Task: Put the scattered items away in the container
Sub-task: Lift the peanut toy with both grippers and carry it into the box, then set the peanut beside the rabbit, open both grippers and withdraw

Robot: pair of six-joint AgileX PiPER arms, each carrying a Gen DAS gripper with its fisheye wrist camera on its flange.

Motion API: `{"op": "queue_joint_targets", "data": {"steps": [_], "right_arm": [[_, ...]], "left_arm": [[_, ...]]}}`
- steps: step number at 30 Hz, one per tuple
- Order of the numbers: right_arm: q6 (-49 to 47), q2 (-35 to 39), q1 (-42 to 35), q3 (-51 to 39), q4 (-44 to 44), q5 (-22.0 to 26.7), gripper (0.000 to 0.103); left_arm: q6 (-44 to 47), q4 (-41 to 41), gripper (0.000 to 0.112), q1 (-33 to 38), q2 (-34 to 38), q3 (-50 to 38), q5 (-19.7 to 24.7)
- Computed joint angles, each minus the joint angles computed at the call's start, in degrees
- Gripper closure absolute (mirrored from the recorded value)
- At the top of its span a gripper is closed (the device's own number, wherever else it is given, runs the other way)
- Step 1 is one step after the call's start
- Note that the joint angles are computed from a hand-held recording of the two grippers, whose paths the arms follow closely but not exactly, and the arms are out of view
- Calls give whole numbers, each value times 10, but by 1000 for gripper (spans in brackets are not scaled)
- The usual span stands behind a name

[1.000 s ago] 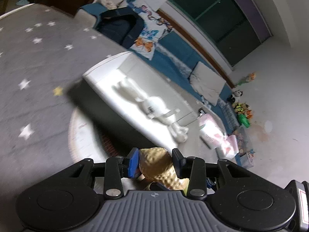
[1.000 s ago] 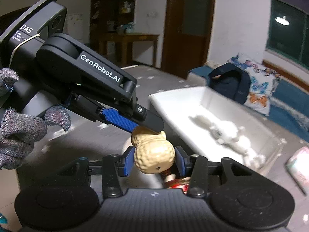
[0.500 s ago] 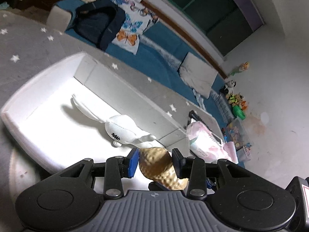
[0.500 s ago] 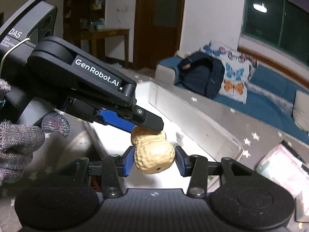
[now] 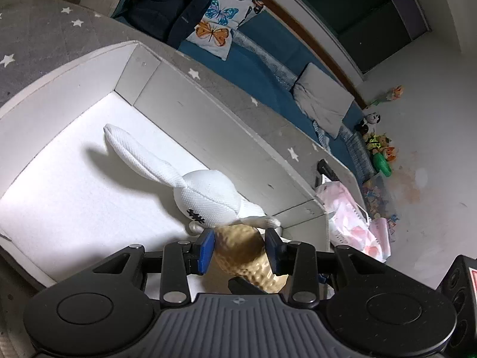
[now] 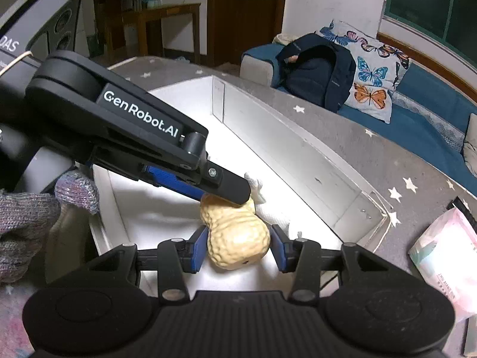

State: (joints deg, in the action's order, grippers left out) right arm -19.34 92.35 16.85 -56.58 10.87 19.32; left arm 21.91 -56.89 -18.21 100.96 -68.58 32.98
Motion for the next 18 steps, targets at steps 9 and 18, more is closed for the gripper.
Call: {"op": "queue_joint_targets", "data": {"steps": [9,18], "right_arm": [[112,21,25,-12,-112,7,58],[177,15,35,-2,-175,6,58]], "left_arm": [[-24,35,73,-15,-2,6,-17],[-30,51,73,-25,-21,16,-36]]}}
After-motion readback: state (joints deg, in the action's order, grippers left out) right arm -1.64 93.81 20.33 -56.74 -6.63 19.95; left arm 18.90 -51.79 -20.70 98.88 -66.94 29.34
